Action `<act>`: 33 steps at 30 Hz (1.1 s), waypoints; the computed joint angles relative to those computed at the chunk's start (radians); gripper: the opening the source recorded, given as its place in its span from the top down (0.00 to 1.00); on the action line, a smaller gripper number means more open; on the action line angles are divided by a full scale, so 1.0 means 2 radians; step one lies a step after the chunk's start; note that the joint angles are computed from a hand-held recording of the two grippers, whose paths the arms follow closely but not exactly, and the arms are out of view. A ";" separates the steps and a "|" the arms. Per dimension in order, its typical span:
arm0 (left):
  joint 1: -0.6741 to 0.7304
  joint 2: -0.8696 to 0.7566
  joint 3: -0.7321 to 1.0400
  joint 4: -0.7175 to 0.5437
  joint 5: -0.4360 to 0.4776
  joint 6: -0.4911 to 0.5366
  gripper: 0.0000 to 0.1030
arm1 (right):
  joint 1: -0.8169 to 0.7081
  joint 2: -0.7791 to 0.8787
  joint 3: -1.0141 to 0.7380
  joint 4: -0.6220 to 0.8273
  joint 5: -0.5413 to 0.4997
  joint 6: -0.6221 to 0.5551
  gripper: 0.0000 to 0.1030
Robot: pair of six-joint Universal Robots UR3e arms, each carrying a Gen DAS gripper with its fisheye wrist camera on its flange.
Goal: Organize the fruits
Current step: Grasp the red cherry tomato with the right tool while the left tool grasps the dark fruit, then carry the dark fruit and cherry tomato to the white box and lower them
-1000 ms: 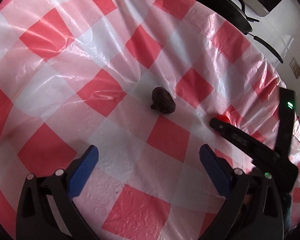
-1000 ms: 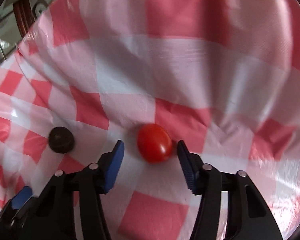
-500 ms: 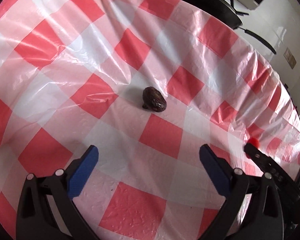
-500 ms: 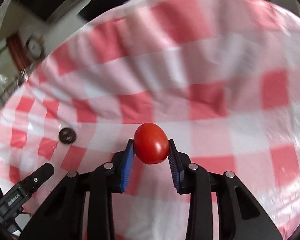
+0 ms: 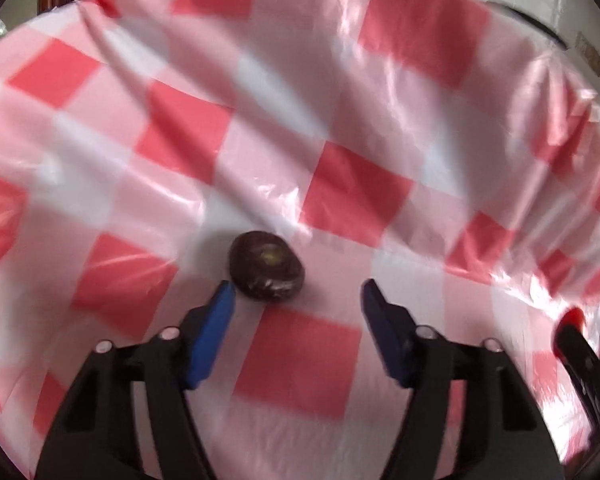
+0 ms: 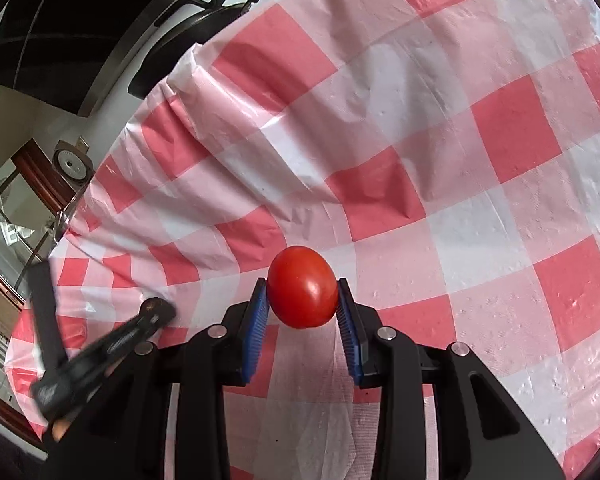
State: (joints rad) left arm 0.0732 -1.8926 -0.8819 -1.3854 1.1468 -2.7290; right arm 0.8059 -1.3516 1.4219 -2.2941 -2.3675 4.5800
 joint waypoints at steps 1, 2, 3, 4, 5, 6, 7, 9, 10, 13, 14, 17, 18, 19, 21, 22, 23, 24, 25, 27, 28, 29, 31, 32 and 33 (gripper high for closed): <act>-0.012 -0.013 0.012 0.012 0.016 -0.005 0.44 | 0.001 -0.002 0.003 -0.001 -0.001 0.000 0.67; -0.017 -0.021 0.021 0.012 0.024 -0.004 0.45 | 0.001 -0.003 0.005 -0.004 -0.001 0.000 0.67; -0.022 -0.024 0.024 0.016 0.032 -0.003 0.48 | -0.001 0.001 0.002 -0.008 0.001 -0.004 0.67; -0.022 -0.021 0.017 0.023 0.036 -0.004 0.64 | -0.002 0.004 -0.002 -0.009 0.002 -0.006 0.67; -0.018 -0.017 0.011 0.019 0.025 0.005 0.63 | -0.001 0.004 -0.001 -0.010 0.002 -0.006 0.67; -0.014 -0.009 0.001 0.019 0.018 0.013 0.63 | -0.001 0.003 0.000 -0.010 0.002 -0.006 0.67; -0.009 0.002 -0.015 0.022 0.013 0.020 0.63 | -0.001 0.003 0.000 -0.011 0.002 -0.007 0.67; -0.002 0.043 -0.071 0.050 0.009 0.031 0.63 | -0.001 0.004 0.000 -0.013 0.003 -0.009 0.67; 0.010 0.069 -0.098 0.052 -0.004 0.041 0.63 | -0.001 0.004 0.000 -0.014 0.002 -0.009 0.67; 0.063 0.152 -0.163 0.004 -0.060 0.085 0.63 | -0.001 0.003 0.002 -0.015 0.002 -0.009 0.67; 0.094 0.196 -0.196 -0.027 -0.085 0.115 0.63 | -0.001 0.003 0.001 -0.015 0.002 -0.008 0.67; 0.211 0.324 -0.270 -0.158 -0.158 0.253 0.63 | -0.001 0.004 0.002 -0.016 0.002 -0.008 0.67; 0.252 0.359 -0.283 -0.211 -0.176 0.305 0.63 | -0.001 0.004 0.002 -0.017 0.002 -0.008 0.67; 0.292 0.383 -0.286 -0.271 -0.192 0.359 0.63 | -0.002 0.004 0.003 -0.018 0.003 -0.009 0.67; 0.359 0.415 -0.286 -0.383 -0.220 0.464 0.63 | -0.001 0.004 0.003 -0.018 0.003 -0.009 0.67; 0.376 0.425 -0.278 -0.416 -0.226 0.490 0.63 | -0.001 0.004 0.003 -0.018 0.002 -0.010 0.67; 0.388 0.436 -0.286 -0.422 -0.236 0.506 0.63 | -0.001 0.004 0.003 -0.019 0.002 -0.011 0.67; 0.379 0.438 -0.296 -0.402 -0.242 0.491 0.63 | -0.002 0.004 0.004 -0.019 0.003 -0.010 0.67; 0.350 0.429 -0.304 -0.354 -0.246 0.444 0.63 | -0.002 0.004 0.003 -0.018 0.004 -0.010 0.67; 0.327 0.399 -0.297 -0.324 -0.243 0.407 0.63 | -0.002 0.004 0.004 -0.021 0.005 -0.013 0.67; 0.316 0.392 -0.303 -0.303 -0.241 0.390 0.63 | -0.003 0.003 0.004 -0.019 0.006 -0.013 0.67; 0.309 0.381 -0.298 -0.298 -0.238 0.379 0.63 | -0.003 0.003 0.004 -0.019 0.006 -0.013 0.67; 0.306 0.361 -0.282 -0.309 -0.233 0.369 0.63 | -0.003 0.002 0.006 -0.022 0.007 -0.014 0.67; 0.303 0.344 -0.269 -0.318 -0.229 0.359 0.63 | -0.003 0.002 0.005 -0.019 0.007 -0.013 0.67; 0.300 0.334 -0.263 -0.322 -0.225 0.351 0.63 | -0.003 0.002 0.004 -0.017 0.006 -0.011 0.67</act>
